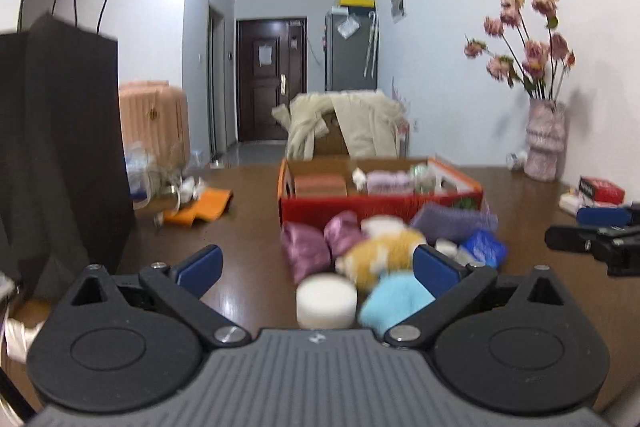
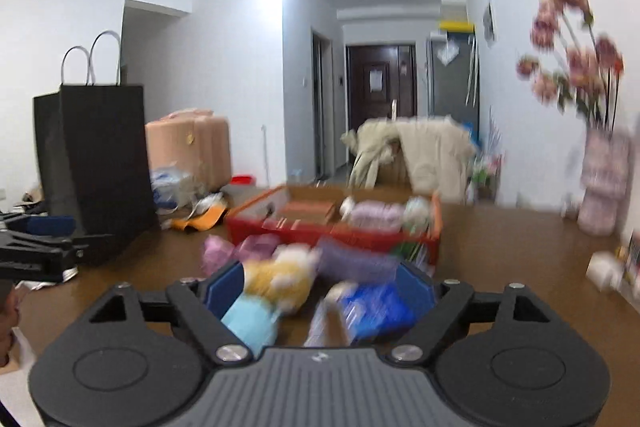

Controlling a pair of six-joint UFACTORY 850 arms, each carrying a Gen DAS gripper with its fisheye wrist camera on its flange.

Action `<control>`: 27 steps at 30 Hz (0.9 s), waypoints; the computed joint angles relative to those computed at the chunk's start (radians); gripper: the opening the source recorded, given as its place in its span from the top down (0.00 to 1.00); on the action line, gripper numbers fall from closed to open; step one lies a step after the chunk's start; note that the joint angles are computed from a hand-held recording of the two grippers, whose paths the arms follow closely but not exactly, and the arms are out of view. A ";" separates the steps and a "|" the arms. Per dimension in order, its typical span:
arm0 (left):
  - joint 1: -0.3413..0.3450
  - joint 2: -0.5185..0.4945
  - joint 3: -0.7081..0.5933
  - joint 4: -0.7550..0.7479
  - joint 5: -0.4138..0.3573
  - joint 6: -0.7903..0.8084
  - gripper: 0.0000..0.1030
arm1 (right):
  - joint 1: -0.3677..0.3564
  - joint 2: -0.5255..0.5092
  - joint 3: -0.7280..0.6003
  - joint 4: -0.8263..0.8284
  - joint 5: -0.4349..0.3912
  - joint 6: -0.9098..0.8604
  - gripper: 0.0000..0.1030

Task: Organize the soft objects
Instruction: 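Move both tools back over the remaining soft items, then grasp the white foam cylinder with the left gripper while the right grasps a white wedge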

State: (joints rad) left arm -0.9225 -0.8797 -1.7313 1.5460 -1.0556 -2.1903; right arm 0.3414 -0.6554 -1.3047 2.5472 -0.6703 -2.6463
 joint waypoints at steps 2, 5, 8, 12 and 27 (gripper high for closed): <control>0.002 0.008 0.025 -0.010 0.023 -0.013 0.00 | 0.001 -0.004 0.015 -0.043 0.005 0.050 0.20; 0.015 0.003 0.026 -0.027 0.040 -0.027 0.00 | 0.012 -0.016 0.004 -0.038 0.057 0.041 0.20; 0.025 -0.001 0.033 -0.032 0.063 -0.046 0.00 | 0.016 -0.033 -0.020 -0.033 0.071 0.051 0.21; 0.043 -0.016 0.013 -0.051 0.104 -0.026 0.00 | 0.018 -0.067 -0.078 -0.041 0.121 0.085 0.26; 0.146 -0.127 -0.155 -0.141 0.256 0.119 0.01 | 0.030 -0.265 -0.429 -0.316 0.319 0.401 0.46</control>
State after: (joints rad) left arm -0.7764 -1.0067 -1.8860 1.4051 -0.7992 -2.0714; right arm 0.3717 -0.9202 -1.7339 2.2313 -0.3516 -2.2450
